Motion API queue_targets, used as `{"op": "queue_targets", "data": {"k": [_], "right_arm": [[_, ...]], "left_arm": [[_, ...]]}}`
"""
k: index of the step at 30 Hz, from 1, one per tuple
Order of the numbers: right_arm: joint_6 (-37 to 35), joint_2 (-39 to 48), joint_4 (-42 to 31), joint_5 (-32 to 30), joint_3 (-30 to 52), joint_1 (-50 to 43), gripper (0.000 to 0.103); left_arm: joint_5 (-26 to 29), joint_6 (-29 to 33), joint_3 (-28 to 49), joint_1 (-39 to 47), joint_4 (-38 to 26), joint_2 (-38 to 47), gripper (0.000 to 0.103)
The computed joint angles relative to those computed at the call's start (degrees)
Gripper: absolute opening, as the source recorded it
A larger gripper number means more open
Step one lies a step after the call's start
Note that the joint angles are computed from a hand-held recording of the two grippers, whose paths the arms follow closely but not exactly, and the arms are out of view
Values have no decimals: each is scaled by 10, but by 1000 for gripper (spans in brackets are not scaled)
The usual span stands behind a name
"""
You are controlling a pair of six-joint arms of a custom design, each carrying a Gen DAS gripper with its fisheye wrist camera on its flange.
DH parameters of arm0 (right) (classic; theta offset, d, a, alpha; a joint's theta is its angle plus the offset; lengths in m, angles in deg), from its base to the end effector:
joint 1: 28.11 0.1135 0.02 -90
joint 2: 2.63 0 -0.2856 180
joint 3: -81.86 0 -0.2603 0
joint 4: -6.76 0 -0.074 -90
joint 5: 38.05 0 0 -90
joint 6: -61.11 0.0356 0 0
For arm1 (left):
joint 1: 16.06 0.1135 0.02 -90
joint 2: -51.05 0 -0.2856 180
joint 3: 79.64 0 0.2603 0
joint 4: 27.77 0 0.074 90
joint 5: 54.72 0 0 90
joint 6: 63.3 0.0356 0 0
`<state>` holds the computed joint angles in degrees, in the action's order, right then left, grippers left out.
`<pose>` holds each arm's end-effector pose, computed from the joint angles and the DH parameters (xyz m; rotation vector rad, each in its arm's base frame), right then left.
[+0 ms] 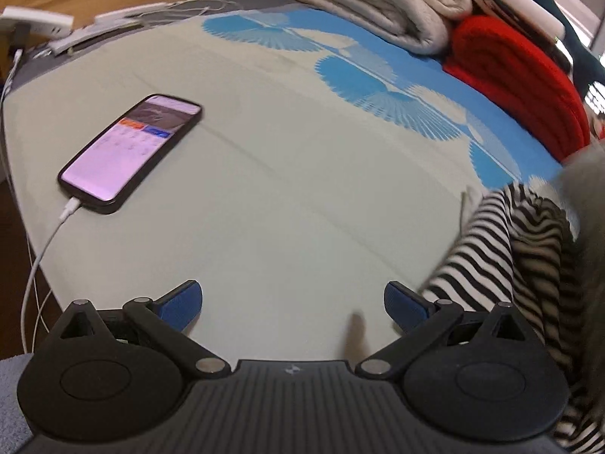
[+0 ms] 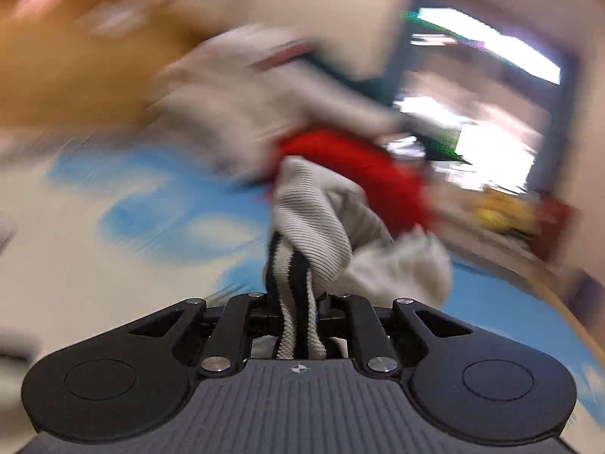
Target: Fold small clothes
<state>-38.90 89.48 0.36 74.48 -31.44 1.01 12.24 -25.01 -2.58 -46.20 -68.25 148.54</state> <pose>0.3180 0.1616 0.2309 -0.4779 2.0310 -0.2158 0.3123 -0.1652 0.2125 -0.5982 2.4330 -0.0399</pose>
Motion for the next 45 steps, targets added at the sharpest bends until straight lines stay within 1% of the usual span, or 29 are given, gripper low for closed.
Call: {"op": "queue_targets", "data": {"k": [2, 4, 7, 10, 11, 13, 14, 16, 17, 18, 19, 20, 21, 22, 24, 25, 27, 28, 30, 32, 33, 36, 38, 39, 40, 41, 42, 44, 45], "right_arm": [[2, 48, -9, 4, -8, 38, 13], [-13, 62, 35, 34, -41, 64, 14], [-13, 18, 69, 14, -71, 58, 13], [-29, -40, 99, 18, -90, 57, 13], [-32, -42, 99, 1, -84, 49, 13], [-26, -45, 66, -28, -70, 48, 13], [-15, -53, 55, -22, -87, 68, 13], [-11, -14, 60, -27, -95, 82, 14], [5, 7, 54, -27, -93, 89, 15], [17, 28, 66, -36, -97, 88, 17], [16, 42, 84, -43, -98, 87, 21], [14, 51, 103, -41, -99, 93, 23], [9, 47, 109, -42, -104, 95, 27], [11, 31, 96, -56, -106, 93, 36], [36, -36, 53, -137, -118, 70, 53], [54, -81, 31, -182, -127, 54, 53], [77, -178, -34, -230, -143, 27, 53], [83, -220, -62, -225, -148, 21, 53], [93, -324, -108, -175, -174, 1, 52], [107, -384, -141, -127, -188, -42, 52], [111, -395, -152, -122, -190, -68, 51], [126, -401, -185, -142, -194, -134, 48], [147, -402, -158, -161, -217, -150, 45], [169, -396, -143, -172, -226, -157, 38], [190, -385, -131, -175, -237, -156, 26], [192, -346, -115, -177, -232, -156, 20], [182, -308, -116, -176, -228, -145, 14], [141, -260, -121, -148, -236, -97, 13], [113, -265, -107, -121, -264, -59, 13]], "left_arm": [[3, 2, -7, 6, 2, -8, 103], [5, 6, -13, 8, 4, -14, 103], [12, 8, -19, 12, 6, -21, 103], [15, 7, -24, 16, 11, -26, 103], [13, 5, -25, 16, 10, -27, 103], [10, 3, -25, 18, 8, -26, 103], [8, 0, -24, 18, 6, -26, 103], [6, -5, -25, 18, 4, -26, 103], [4, -7, -28, 17, 4, -27, 103], [3, -8, -28, 17, 4, -27, 103], [2, -8, -27, 15, 5, -27, 103], [4, -6, -27, 15, 7, -26, 103], [7, -5, -26, 14, 9, -26, 103], [10, -5, -26, 14, 11, -25, 103], [18, -7, -28, 12, 23, -29, 103], [21, -8, -33, 11, 33, -33, 103], [27, -9, -49, 7, 64, -49, 103], [33, -8, -57, 5, 83, -57, 103], [55, 3, -79, 1, 130, -77, 103], [80, 17, -93, -5, 167, -88, 103], [92, 24, -96, -10, 179, -88, 103], [122, 39, -95, -28, 209, -79, 103], [152, 51, -93, -38, 234, -68, 103], [165, 63, -82, -43, 233, -56, 103], [168, 72, -68, -50, 219, -40, 103], [168, 74, -49, -56, 199, -22, 103], [165, 70, -33, -60, 181, -5, 103], [137, 53, 13, -66, 106, 36, 102], [122, 40, 27, -65, 77, 50, 102]]}}
